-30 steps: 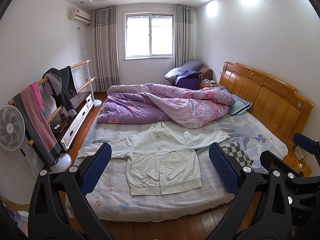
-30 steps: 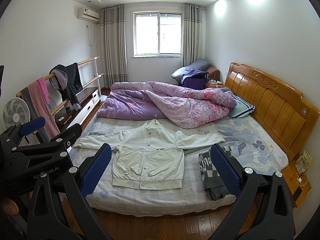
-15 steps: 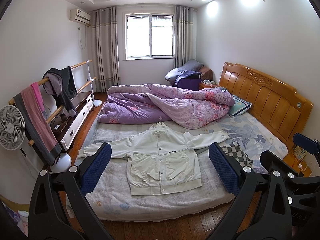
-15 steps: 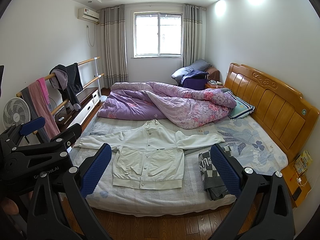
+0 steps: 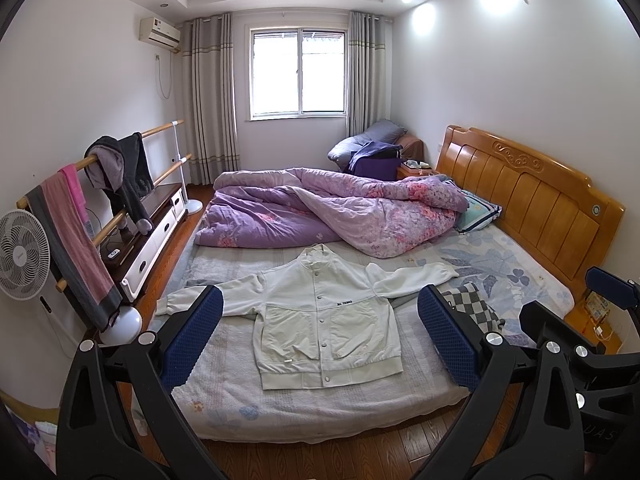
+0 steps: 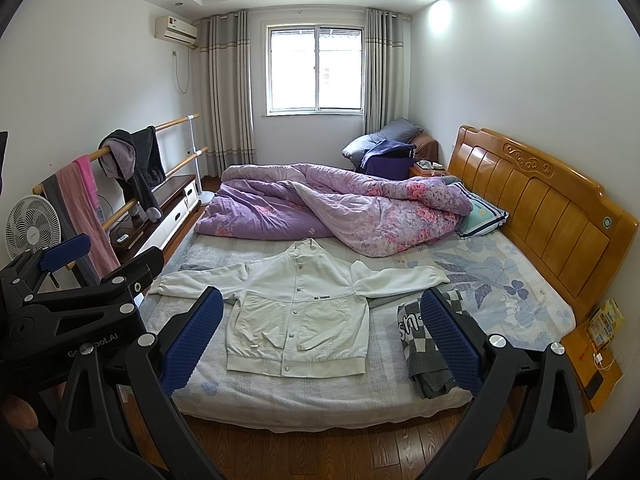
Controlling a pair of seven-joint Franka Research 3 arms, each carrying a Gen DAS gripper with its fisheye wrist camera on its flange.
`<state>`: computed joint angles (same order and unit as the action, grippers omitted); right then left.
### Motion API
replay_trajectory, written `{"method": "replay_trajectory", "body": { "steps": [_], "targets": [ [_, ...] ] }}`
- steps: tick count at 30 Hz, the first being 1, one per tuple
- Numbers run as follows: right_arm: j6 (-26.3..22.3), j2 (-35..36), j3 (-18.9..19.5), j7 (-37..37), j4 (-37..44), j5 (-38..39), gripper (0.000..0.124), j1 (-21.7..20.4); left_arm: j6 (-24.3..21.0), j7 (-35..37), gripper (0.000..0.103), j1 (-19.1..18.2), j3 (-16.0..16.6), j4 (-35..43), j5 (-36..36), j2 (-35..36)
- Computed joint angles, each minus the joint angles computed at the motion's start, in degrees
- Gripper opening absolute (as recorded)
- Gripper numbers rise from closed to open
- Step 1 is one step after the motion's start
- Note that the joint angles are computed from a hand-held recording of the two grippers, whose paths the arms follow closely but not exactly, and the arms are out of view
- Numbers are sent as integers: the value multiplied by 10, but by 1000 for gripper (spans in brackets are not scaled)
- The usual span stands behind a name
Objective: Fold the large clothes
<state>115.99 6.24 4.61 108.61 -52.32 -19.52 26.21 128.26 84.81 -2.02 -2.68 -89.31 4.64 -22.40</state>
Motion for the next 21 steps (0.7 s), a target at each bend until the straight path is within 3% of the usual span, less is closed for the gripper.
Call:
{"method": "replay_trajectory", "body": {
  "steps": [16, 21],
  "targets": [
    [-25, 11, -2, 13, 25, -15, 95, 19, -3, 6, 98, -3, 4, -11, -8, -9],
    [-36, 23, -4, 19, 40, -22, 95, 25, 7, 36, 98, -6, 27, -37, -30, -22]
  ]
}}
